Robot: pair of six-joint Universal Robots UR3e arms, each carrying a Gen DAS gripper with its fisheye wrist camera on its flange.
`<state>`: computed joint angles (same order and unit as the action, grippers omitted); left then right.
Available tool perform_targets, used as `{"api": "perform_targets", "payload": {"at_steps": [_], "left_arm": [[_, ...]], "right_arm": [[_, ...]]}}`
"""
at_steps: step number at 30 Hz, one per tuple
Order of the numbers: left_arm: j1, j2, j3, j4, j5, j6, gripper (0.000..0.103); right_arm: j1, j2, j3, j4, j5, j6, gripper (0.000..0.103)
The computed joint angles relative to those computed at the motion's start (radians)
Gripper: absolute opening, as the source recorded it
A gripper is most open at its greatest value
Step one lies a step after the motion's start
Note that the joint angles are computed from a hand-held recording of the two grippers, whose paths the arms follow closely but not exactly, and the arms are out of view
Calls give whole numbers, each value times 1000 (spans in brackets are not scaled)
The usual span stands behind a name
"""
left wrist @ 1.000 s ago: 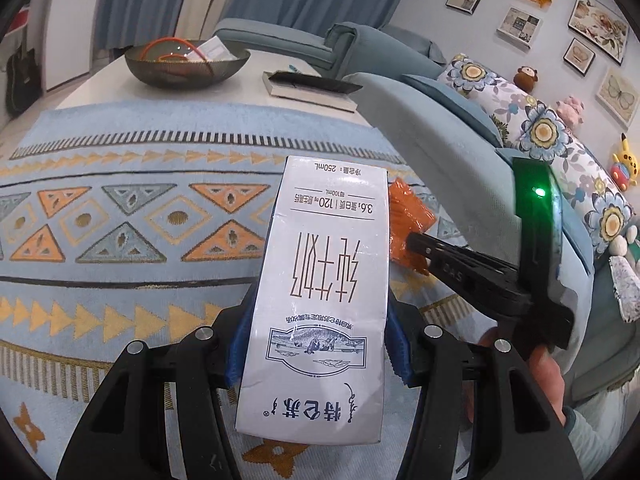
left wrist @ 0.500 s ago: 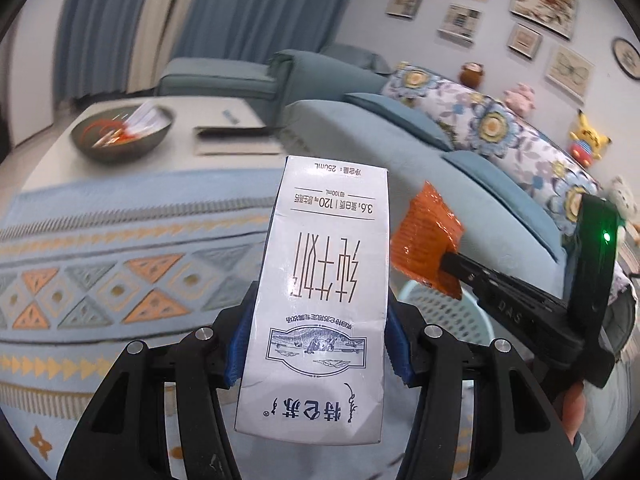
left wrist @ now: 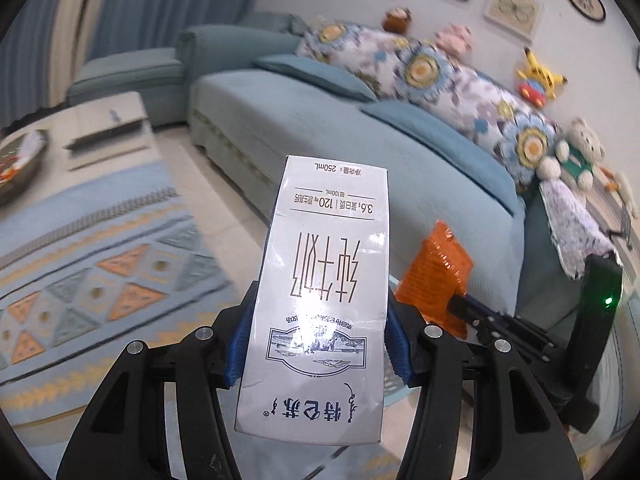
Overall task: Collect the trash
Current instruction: 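Drop the orange packet into the basket with right tool while left tool drops the carton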
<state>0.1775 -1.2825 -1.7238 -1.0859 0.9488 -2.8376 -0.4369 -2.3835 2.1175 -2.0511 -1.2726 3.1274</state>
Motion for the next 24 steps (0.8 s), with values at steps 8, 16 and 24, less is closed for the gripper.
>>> {"api": "perform_targets", "payload": {"at_steps": [8,16,24], "left_arm": [[-267,-314,35,207,178,-121,53],[-262,-412,6,293,112,-145,78],[-54,-111,-146,149,-5,-24,78]], "right_arm": [[-89,72,197,-61,-9,-52,6],[-69,232,259,-195,-1,-17,25],[-160,0,221,27,52,-23,53]]}}
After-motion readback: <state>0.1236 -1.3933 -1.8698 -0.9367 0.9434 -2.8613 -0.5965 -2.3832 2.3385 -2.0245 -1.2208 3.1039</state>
